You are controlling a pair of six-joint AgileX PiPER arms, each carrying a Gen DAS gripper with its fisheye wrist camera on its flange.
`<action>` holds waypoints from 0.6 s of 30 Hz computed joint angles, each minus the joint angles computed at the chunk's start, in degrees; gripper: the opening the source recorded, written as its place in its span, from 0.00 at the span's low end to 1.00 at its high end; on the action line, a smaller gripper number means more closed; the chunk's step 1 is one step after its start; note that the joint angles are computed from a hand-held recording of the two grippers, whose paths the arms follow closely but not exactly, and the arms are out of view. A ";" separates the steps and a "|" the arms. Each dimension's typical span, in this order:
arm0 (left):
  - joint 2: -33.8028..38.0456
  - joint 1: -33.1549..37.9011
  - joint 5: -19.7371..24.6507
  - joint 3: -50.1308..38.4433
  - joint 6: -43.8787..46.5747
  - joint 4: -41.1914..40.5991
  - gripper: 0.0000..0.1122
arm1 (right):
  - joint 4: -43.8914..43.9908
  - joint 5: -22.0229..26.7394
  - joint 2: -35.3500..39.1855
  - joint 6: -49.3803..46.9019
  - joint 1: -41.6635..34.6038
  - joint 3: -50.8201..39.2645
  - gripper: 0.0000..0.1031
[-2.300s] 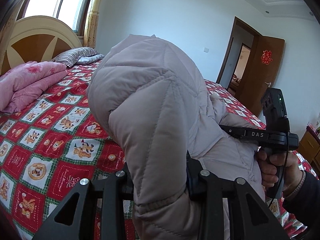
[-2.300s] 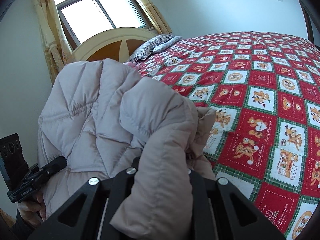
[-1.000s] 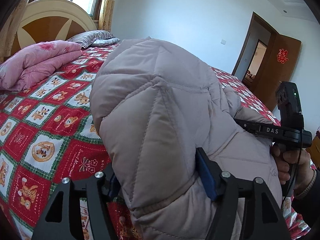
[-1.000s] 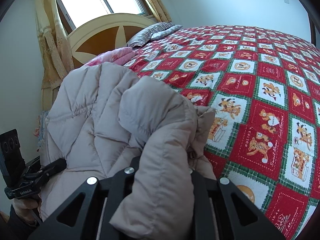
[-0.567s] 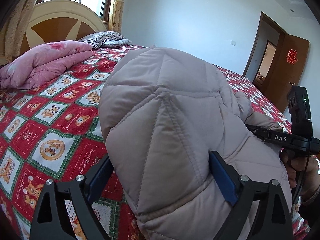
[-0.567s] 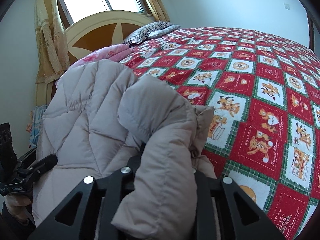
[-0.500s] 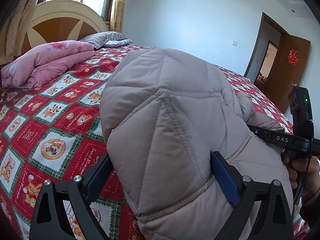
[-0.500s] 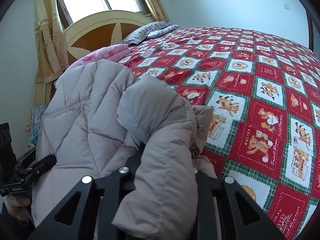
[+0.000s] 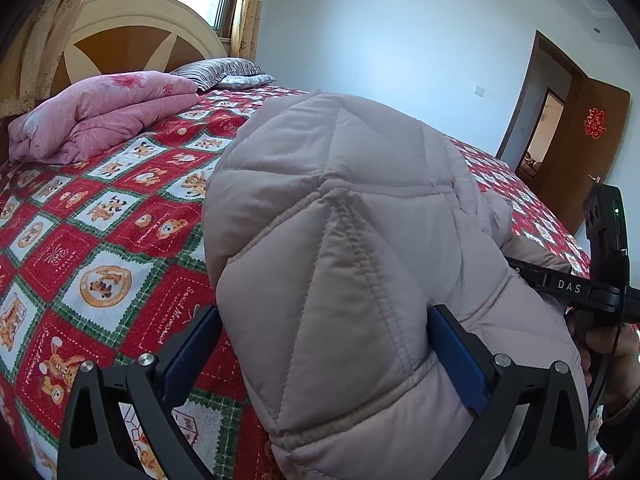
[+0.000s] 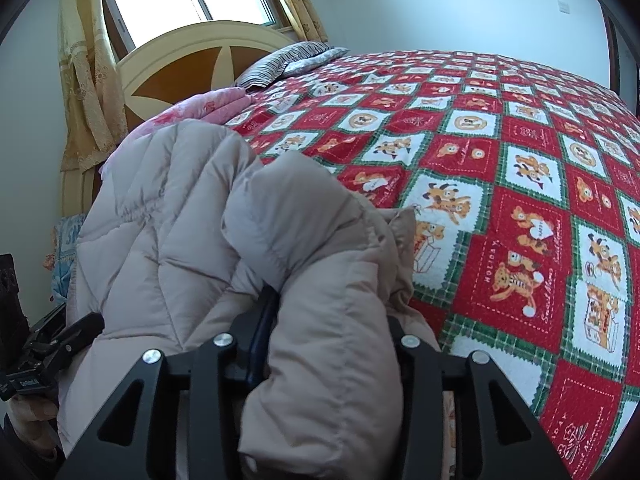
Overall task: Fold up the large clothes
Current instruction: 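Lower the jacket bundle onto the quilt and open both tools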
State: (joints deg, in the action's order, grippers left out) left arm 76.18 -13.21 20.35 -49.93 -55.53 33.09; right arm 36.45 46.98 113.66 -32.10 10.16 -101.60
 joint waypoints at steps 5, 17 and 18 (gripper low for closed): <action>0.16 0.26 1.66 -1.10 2.47 -3.81 0.91 | -1.80 0.54 0.68 2.00 -0.05 -1.26 0.54; -11.41 -22.23 31.79 -4.01 -21.21 21.89 0.91 | -1.97 -11.90 -22.15 -2.01 0.79 19.86 0.86; -12.46 -23.94 33.23 -3.81 -22.27 22.31 0.91 | -3.92 -13.67 -24.59 -0.96 1.87 22.21 0.88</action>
State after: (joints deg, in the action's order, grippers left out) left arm 63.72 -37.15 53.58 -53.74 -77.80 55.40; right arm 32.53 33.32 89.07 -33.05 12.03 -79.39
